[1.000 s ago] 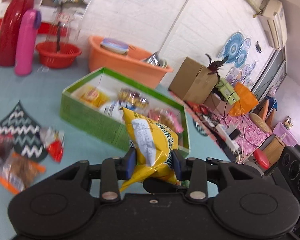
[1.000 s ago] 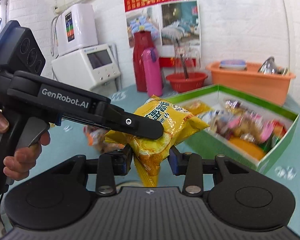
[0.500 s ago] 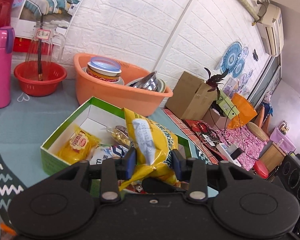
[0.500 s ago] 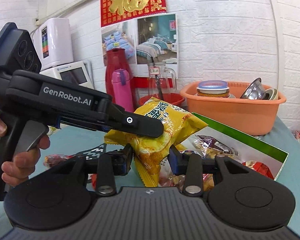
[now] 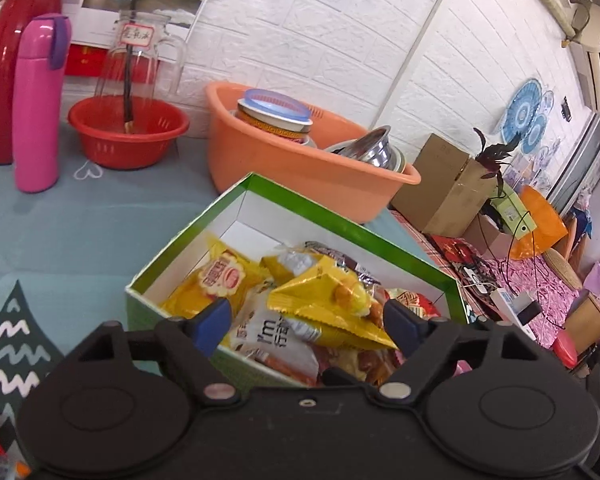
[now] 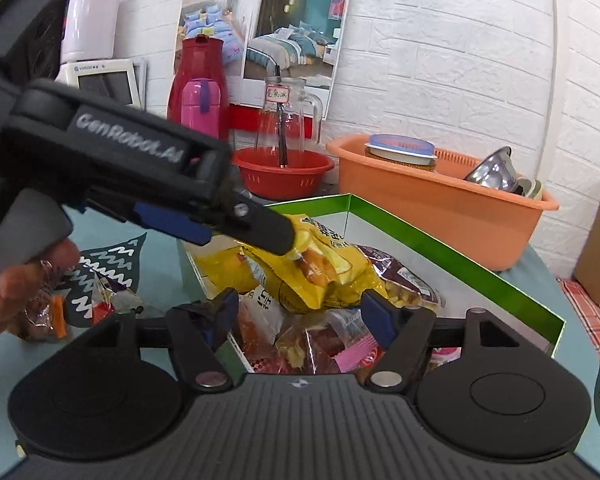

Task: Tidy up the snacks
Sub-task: 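Lift the yellow bag and lower it into the green box, then grasp the red-and-white packet with the left gripper while the right grasps the green barcode packet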

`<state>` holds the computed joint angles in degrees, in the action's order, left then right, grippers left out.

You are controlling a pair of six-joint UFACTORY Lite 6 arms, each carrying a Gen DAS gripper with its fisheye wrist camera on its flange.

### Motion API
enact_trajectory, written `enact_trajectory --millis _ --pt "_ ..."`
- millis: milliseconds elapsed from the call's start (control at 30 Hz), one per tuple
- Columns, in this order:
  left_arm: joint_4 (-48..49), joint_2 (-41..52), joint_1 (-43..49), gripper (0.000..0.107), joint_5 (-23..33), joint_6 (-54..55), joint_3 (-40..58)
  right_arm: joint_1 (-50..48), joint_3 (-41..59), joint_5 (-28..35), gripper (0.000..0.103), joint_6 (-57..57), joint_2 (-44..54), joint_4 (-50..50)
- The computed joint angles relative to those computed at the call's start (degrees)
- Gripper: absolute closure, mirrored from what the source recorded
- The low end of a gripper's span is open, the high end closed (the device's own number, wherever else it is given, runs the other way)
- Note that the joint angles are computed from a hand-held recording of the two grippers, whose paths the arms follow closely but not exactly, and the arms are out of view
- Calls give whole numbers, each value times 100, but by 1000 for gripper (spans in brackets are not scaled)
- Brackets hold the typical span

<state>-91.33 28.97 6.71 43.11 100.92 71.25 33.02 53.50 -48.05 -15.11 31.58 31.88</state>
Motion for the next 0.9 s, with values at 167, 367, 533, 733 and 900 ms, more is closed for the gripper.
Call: enact_trajectory --millis 167,367,533,733,900 --pt "-42 -924 131 4 -146 156 -881 240 -807 -291 0 186 -773 120" --pt "56 -2226 397 4 -144 198 -2058 957 -1888 -848 0 24 -1707 636" --pt "242 -3165 629 4 -128 224 -2922 1622 -2501 -1205 0 113 -2126 1058" --pt "757 -3938 1251 4 384 262 -3738 2649 -3225 -1639 0 450 -2426 1790" --pt "1405 -4363 2307 4 1006 602 -4356 3724 -3976 -2070 0 1321 -2371 2566"
